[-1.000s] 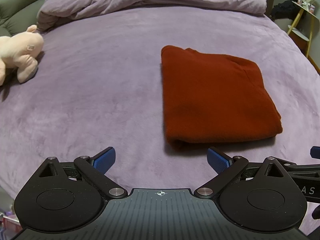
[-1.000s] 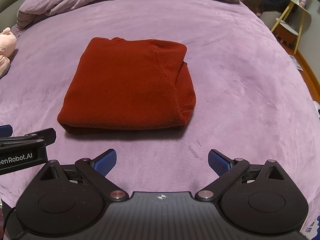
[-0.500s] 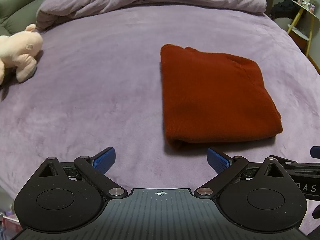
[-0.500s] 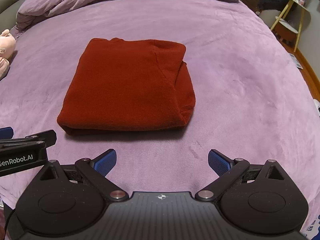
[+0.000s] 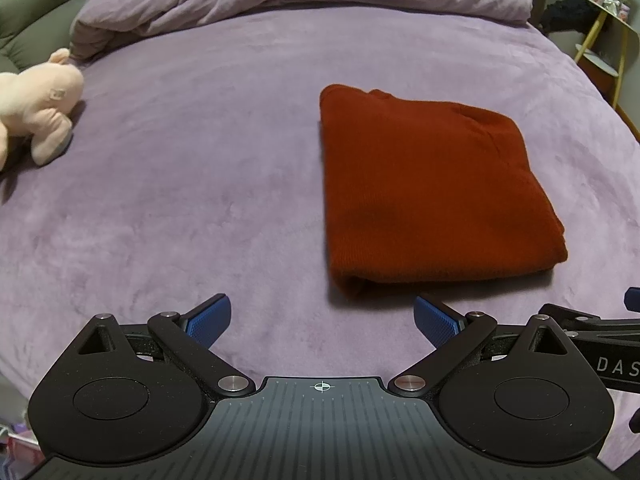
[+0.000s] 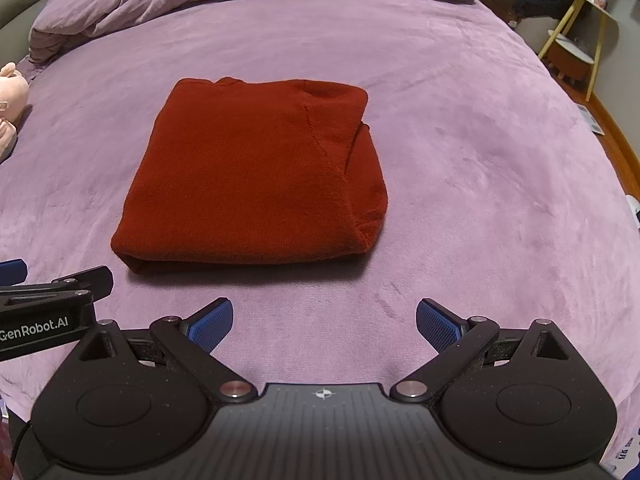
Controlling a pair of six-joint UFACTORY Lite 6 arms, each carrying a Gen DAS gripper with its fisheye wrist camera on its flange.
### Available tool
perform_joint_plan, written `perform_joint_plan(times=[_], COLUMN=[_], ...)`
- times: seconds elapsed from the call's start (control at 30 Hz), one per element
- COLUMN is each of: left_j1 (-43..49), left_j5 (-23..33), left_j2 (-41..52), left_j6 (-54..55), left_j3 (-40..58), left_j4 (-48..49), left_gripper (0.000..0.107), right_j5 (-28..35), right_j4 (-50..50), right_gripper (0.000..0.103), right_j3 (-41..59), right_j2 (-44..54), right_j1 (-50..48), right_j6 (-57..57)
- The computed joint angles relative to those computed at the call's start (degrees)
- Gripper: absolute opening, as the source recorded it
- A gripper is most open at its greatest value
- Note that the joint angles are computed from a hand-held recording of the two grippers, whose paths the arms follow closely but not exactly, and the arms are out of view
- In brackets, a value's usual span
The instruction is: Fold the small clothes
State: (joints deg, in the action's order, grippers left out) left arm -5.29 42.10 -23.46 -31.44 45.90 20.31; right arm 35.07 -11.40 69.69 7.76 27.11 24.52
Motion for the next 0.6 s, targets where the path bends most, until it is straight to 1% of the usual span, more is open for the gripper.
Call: perform_joint_plan(times=[0.6], left_j1=[0.5], left_j5=[-0.2], left_j2=[0.4], left_j6=[0.9], left_j3=[-0.2], left_j4=[-0.5], left_gripper=[0.101], right_j5=[-0.5], right_j4=[-0.6], right_gripper=[0.098], right_j3=[-0.8], right_j2=[-0.7], right_j1=[-0.3], right_j6=[0.6])
